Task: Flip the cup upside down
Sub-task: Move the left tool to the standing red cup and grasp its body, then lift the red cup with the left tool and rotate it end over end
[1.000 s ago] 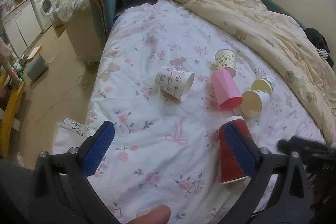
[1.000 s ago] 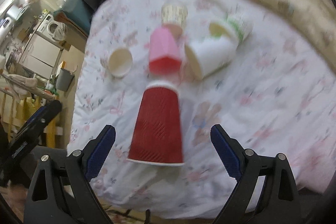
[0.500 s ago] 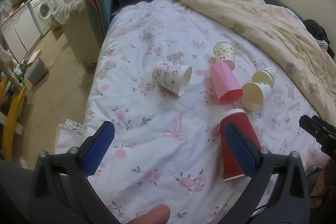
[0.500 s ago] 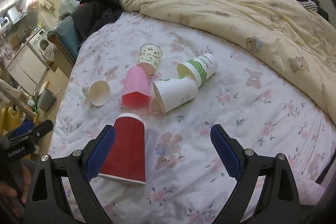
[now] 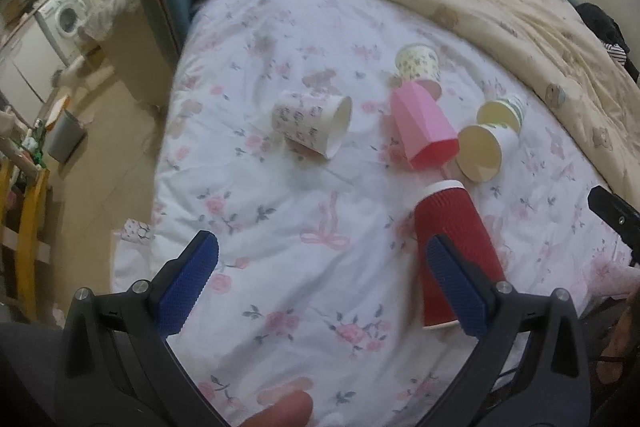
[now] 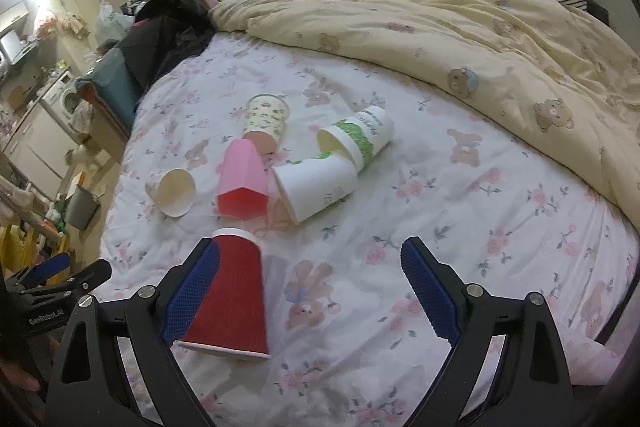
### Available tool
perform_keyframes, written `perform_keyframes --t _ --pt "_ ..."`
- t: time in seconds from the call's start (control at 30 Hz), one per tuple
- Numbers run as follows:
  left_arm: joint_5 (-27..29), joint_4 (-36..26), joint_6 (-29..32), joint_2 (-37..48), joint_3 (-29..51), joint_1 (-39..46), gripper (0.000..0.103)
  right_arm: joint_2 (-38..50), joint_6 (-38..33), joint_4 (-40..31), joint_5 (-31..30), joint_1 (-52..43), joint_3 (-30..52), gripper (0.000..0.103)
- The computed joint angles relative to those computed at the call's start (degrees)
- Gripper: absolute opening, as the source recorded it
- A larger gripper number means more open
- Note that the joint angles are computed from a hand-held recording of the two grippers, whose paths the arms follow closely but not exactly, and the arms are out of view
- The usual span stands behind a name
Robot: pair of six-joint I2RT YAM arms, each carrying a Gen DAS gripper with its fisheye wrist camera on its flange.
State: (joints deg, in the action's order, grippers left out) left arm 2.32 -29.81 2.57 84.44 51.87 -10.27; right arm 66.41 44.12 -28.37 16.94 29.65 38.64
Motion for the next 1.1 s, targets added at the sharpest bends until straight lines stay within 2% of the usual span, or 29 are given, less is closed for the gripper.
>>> perform_keyframes --t 0.27,0.33,0.43,0.53,0.6,0.8,1.1 --pt "1.82 -10.54 -5.12 12.91 12.34 -5.20 0.102 0.45 0.90 -1.45 -2.11 -4.35 -0.67 0.094" --pt "2.23 -12.86 -6.63 16.48 16.01 -7.00 0.097 0.71 0.90 -1.16 -3.54 -5.81 -0.84 0.094" --pt "3.79 -16.19 -10.03 21.97 21.17 -7.94 0.094 1.06 0.94 -1.23 -4.43 -6.93 -0.95 0.094" --pt "5.62 -19.63 -13.05 27.54 25.60 -8.90 0.086 2.01 0.72 -1.44 -4.96 -7.95 -0.80 0.094" --pt "7.51 -20.73 -14.97 30.44 27.76 -9.31 0.080 1.98 0.71 -1.00 -6.35 -8.96 -1.28 0.094" --pt "10.30 -24.43 -19.21 39.32 35.02 -11.47 0.080 2.38 1.04 -0.73 -8.52 -10.80 -1.70 0.094" --pt "11.34 -24.77 -22.44 43.21 36.67 -14.10 0.079 3.55 0.98 -1.03 -10.20 -11.92 -1.31 0.094"
